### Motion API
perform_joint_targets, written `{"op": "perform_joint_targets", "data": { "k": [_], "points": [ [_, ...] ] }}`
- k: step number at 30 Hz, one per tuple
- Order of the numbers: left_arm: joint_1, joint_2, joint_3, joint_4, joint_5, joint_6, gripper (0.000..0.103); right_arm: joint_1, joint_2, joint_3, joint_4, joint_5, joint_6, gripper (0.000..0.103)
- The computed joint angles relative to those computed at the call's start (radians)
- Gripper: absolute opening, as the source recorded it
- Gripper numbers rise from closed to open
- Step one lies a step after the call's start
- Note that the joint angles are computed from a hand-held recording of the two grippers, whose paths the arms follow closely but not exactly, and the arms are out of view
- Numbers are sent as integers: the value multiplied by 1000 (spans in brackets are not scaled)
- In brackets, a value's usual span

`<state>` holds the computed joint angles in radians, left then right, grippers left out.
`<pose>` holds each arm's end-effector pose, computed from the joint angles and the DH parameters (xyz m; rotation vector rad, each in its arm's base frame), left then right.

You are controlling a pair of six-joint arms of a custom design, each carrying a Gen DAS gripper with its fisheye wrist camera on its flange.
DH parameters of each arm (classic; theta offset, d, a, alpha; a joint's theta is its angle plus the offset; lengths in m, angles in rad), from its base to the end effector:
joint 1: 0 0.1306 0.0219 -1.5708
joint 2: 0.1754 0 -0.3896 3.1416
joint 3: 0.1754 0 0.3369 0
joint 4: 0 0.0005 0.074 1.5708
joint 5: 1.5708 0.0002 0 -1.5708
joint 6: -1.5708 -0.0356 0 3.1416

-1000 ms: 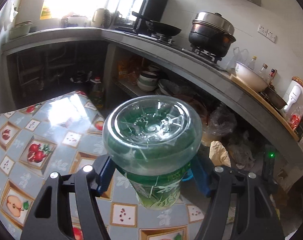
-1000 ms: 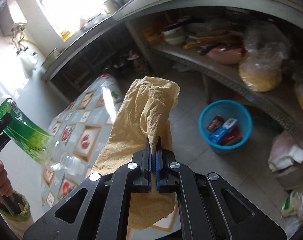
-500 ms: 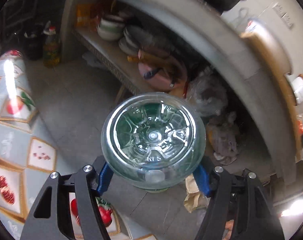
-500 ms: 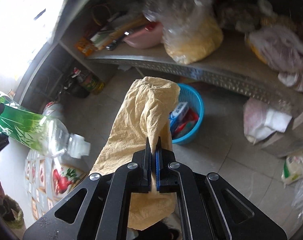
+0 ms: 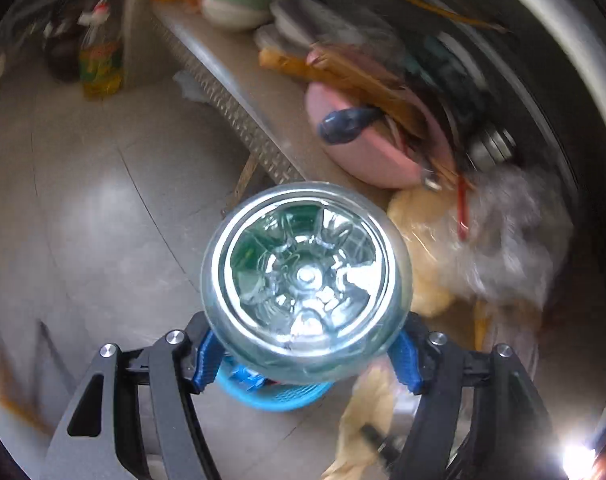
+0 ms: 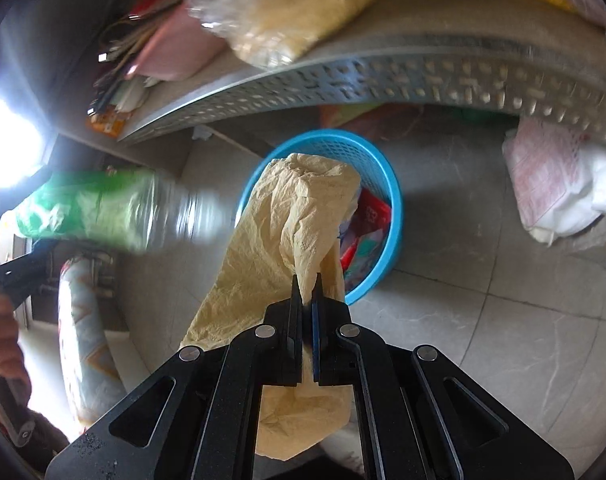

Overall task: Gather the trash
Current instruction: 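Open both grippers over the blue wastebasket to drop bottle and paper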

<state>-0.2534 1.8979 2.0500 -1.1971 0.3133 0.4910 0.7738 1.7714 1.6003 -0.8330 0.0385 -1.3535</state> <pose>0.5746 -0.1607 0.4297 -0.2052 2.6835 -0.6588 0.3987 0.3869 0.3431 0.8022 2.6356 0.6754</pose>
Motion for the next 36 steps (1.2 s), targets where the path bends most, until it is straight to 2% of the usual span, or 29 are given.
{"op": "perform_joint_targets", "data": {
  "k": [1, 3, 5, 9, 14, 17, 21, 22, 23, 25, 26, 30, 36],
  "points": [
    [-1, 8, -24, -4, 7, 31, 74, -3, 0, -15, 14, -7, -6, 2],
    [-4, 46, -45, -87, 31, 71, 76, -8, 10, -25, 27, -17, -10, 2],
    [5, 51, -98, -110, 79, 108, 76, -12, 18, -37, 36, -29, -14, 2],
    [14, 35, -140, -141, 100, 97, 76, -13, 26, -49, 39, -38, -17, 2],
    [23, 2, -102, -172, 98, 23, 76, -28, 54, -42, 60, -70, -20, 2],
    [44, -53, -94, -195, 114, -26, 76, -43, 86, -11, 70, -93, -34, 3],
    [75, -137, -63, -249, 132, -108, 76, -61, 161, 83, 47, -89, -61, 8],
    [84, -162, -54, -267, 125, -145, 76, -67, 191, 113, 37, -84, -69, 15],
    [94, -192, -54, -279, 120, -185, 77, -69, 210, 131, 33, -75, -69, 31],
    [109, -253, -67, -286, 100, -253, 81, -67, 257, 194, -47, -50, -58, 44],
    [123, -300, -90, -285, 81, -293, 83, -63, 275, 218, -85, -43, -52, 44],
    [200, -457, -187, -283, 48, -385, 88, -34, 250, 185, -103, -3, -39, 45],
    [339, -681, -363, -236, -18, -401, 92, 28, 123, 83, -137, 101, -49, 45]
  ]
}}
